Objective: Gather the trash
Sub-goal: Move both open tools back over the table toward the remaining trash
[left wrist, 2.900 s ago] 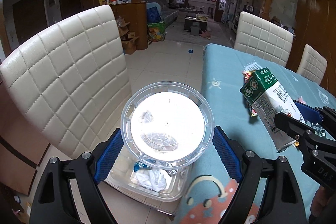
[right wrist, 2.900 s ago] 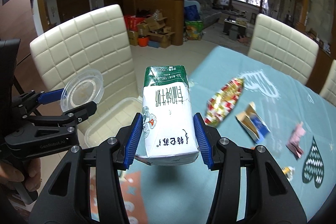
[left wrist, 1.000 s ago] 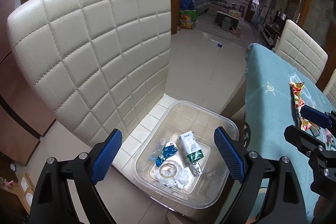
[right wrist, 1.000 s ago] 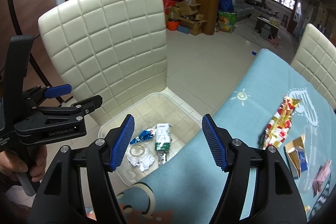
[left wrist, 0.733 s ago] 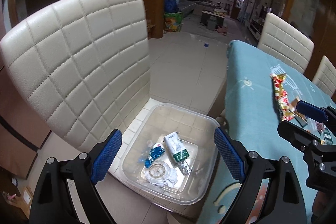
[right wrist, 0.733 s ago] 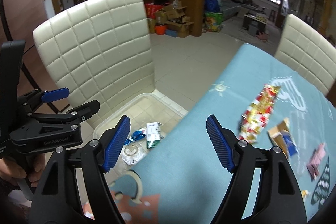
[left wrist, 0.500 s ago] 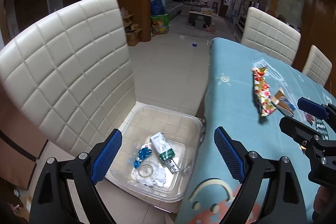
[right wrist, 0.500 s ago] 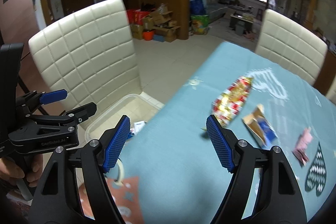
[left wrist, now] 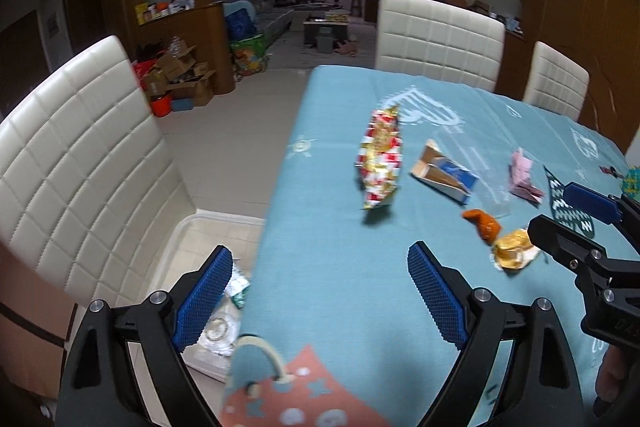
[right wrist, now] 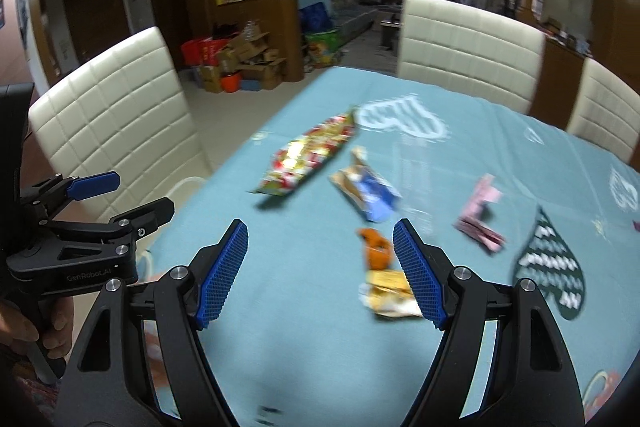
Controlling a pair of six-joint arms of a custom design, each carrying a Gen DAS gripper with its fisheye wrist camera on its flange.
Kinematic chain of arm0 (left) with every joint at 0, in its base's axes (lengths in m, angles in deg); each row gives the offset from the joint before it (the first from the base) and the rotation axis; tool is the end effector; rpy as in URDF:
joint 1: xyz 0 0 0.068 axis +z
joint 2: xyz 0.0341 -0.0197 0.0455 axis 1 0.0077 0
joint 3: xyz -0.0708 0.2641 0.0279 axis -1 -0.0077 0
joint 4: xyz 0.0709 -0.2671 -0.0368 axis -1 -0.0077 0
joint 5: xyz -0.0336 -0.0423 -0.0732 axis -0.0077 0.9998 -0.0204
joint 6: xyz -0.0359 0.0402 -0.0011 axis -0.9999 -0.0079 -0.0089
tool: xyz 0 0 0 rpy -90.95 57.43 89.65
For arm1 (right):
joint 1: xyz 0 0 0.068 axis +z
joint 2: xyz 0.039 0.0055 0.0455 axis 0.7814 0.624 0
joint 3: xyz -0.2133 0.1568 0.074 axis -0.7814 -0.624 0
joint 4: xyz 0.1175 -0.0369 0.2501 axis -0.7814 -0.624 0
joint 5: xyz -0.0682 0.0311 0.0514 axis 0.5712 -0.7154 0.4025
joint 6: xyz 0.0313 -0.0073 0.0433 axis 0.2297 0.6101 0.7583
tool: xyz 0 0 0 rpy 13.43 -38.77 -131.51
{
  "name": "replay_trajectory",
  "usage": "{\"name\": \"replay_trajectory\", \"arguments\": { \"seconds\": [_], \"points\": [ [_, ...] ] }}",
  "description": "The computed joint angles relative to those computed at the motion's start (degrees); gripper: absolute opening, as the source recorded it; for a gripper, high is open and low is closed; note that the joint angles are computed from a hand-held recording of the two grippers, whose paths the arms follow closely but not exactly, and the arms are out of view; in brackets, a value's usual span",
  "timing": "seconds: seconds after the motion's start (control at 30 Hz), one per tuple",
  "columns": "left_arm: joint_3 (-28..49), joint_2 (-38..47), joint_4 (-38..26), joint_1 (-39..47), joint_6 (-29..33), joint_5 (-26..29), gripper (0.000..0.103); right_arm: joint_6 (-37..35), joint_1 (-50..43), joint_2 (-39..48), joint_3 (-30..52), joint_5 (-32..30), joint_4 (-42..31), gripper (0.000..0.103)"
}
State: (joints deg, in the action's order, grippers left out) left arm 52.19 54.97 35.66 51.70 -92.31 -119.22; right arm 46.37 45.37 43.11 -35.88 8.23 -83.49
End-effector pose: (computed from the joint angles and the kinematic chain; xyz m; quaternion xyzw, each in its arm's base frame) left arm 0.1808 -0.1181 0.2095 -0.0605 0.9253 0.0259 0.3736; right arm 0.2193 -0.0076 0.2100 -0.2020 0.8930 0.1211 0.3834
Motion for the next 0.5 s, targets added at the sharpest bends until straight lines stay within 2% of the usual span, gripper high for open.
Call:
{"name": "replay_trajectory", "arguments": {
  "seconds": [0.1, 0.27, 0.5],
  "points": [
    [3.1, 6.3, 1.8, -3.7, -1.4, -0.7, 0.087, -4.3, -7.4, 2.7, 1.1, -2.8, -0.7, 0.076],
    [7.9, 15.7, 5.1, -6.9, -2.0, 2.0, 0.087, -10.5, -16.4, 9.8, 3.6, -4.7, -0.9, 0.077],
    [14.1, 26.5, 6.9, -8.7, -1.4, 4.2, 0.087, -15.5, -19.2, 20.5, 6.6, -4.1, 0.4, 0.077]
  ]
}}
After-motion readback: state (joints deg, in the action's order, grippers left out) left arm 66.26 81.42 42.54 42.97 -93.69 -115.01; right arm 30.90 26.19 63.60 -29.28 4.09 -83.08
